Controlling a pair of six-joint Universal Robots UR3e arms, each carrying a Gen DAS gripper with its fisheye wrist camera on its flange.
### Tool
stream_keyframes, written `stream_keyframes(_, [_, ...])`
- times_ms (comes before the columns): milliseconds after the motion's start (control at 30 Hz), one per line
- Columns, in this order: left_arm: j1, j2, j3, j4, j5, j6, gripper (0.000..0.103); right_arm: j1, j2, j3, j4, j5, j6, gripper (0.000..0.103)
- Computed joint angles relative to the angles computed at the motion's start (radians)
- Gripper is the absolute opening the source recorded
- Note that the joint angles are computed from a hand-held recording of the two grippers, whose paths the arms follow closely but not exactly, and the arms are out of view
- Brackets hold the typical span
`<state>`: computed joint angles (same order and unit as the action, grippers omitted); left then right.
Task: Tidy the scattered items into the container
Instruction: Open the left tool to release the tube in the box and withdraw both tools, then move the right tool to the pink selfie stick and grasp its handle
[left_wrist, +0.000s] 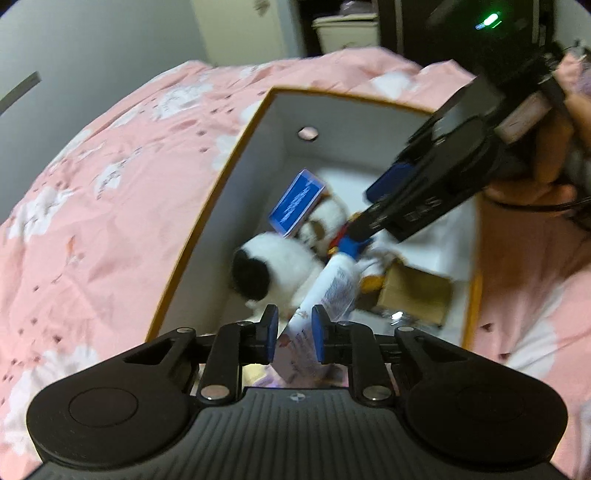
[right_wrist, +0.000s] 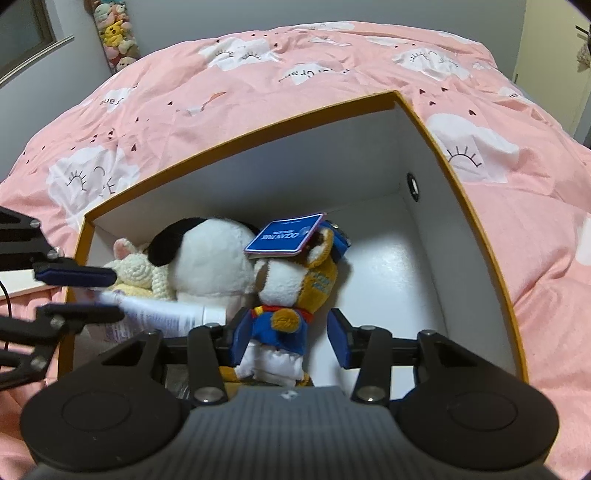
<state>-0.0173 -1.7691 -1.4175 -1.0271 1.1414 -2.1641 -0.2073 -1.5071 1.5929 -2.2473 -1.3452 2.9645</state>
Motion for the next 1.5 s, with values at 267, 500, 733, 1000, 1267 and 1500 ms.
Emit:
stream_keyframes(267, [0.016, 0.012, -0.056, 0.071, -0.023, -0.044, 0.026, 0.001, -0.032, 0.027, -0.004, -0.007, 0.018, 0.048])
stream_keyframes(500, [0.087, 0.127, -0.139, 0.099, -0.068, -0.142, 0.026, -0.030, -0.098, 0.070, -0.002, 0.065, 0.025, 0.050])
stream_keyframes(733, [0.161, 0.313, -0.271, 0.153, -0.011, -0.292, 0.037, 0.004, -0.155, 0.145, -0.108, 0.073, 0.040, 0.065])
stream_keyframes(1000, [0.342, 0.545, -0.387, 0.134, 0.050, -0.452, 0.058, 0.089, -0.199, 0.205, -0.235, 0.081, 0.012, 0.074])
stream_keyframes(1267, [0.540, 0.692, -0.351, -0.175, 0.158, -0.435, 0.060, 0.238, -0.090, 0.045, -0.115, 0.216, -0.056, 0.077])
stream_keyframes(1500, [0.617, 0.783, -0.465, -0.120, 0.232, -0.366, 0.060, 0.430, 0.160, -0.260, 0.078, 0.199, -0.091, 0.065])
